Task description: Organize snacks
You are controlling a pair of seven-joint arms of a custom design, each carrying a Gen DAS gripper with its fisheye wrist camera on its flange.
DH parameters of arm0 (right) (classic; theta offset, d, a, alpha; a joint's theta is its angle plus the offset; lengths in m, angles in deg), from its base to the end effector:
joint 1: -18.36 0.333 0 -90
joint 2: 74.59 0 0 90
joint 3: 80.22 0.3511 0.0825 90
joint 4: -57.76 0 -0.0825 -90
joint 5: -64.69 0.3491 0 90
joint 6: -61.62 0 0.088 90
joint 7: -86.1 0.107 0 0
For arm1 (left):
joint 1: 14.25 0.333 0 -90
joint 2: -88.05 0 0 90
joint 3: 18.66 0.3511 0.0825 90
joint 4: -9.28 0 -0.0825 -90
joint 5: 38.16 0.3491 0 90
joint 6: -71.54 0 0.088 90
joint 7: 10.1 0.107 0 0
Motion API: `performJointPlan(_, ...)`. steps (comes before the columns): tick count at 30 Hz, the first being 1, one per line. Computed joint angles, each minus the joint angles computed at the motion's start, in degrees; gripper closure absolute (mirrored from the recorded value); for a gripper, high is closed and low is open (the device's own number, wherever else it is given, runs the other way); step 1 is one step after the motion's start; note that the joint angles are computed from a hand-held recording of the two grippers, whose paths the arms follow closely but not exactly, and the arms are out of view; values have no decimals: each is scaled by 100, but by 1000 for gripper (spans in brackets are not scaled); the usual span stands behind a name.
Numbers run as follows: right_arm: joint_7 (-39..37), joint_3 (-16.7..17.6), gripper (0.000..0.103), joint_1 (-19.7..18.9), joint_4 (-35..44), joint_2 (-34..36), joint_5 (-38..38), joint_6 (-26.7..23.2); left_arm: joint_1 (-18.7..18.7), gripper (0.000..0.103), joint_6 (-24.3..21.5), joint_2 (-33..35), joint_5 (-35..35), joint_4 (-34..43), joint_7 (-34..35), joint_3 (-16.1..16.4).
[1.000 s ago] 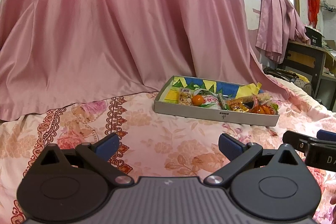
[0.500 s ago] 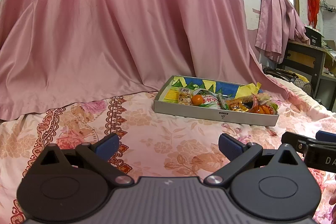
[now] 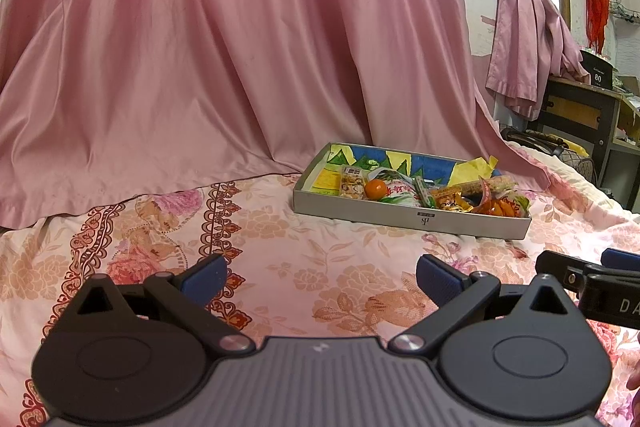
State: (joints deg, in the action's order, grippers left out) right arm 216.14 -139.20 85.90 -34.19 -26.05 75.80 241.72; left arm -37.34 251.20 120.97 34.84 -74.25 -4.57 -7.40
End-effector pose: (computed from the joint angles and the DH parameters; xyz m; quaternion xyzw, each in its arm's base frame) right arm 0.6505 0.3306 0.4679 -0.5468 0.6361 -0.3703 0.3991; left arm 0.6724 -0.2645 0.4729 -0.5684 0.6284 -0.4208 0.3240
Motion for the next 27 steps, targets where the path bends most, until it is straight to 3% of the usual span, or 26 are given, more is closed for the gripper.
performJointPlan(27, 17, 1, 1, -3, 6, -3, -23, -13, -23, 0, 29, 14, -92, -2, 76, 42)
